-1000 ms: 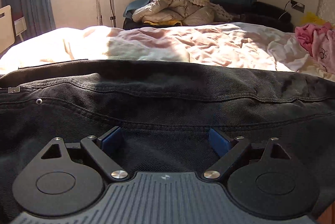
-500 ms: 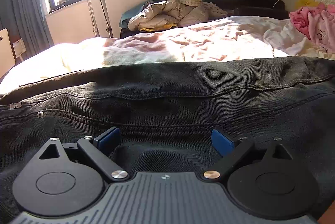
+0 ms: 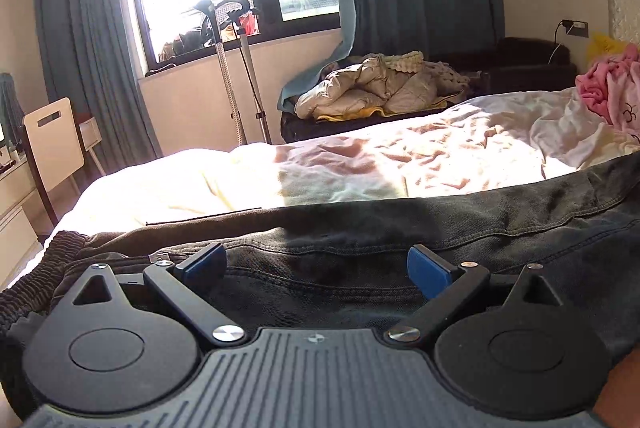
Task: Fold clothes
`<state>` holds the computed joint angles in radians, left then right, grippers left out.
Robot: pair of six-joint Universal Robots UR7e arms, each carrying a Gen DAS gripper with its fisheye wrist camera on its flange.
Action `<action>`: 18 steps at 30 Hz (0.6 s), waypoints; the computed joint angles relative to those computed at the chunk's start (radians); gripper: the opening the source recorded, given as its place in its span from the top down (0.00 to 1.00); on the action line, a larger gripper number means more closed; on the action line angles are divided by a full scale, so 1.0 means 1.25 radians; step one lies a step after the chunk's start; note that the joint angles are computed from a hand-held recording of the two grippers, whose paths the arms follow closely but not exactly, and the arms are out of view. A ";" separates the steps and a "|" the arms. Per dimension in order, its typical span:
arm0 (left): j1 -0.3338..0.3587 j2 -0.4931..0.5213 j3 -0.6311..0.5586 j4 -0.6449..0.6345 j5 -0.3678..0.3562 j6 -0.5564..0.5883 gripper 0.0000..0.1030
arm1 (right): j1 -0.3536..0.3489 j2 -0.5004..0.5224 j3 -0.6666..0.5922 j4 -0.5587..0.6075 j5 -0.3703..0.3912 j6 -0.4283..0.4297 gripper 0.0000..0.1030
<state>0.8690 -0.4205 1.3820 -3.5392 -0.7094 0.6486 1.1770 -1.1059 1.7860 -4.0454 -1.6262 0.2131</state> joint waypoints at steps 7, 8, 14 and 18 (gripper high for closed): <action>0.000 -0.008 0.011 -0.038 -0.008 -0.037 0.03 | 0.048 0.010 -0.002 0.006 -0.033 -0.150 0.86; 0.002 -0.010 0.012 -0.029 -0.010 -0.059 0.03 | 0.055 0.013 -0.003 0.005 -0.044 -0.165 0.86; 0.010 -0.001 -0.003 -0.003 0.019 -0.135 0.03 | 0.080 0.033 -0.022 -0.002 -0.085 -0.219 0.86; 0.015 0.022 -0.024 -0.021 0.032 -0.090 0.03 | 0.098 0.052 -0.036 -0.015 -0.102 -0.250 0.86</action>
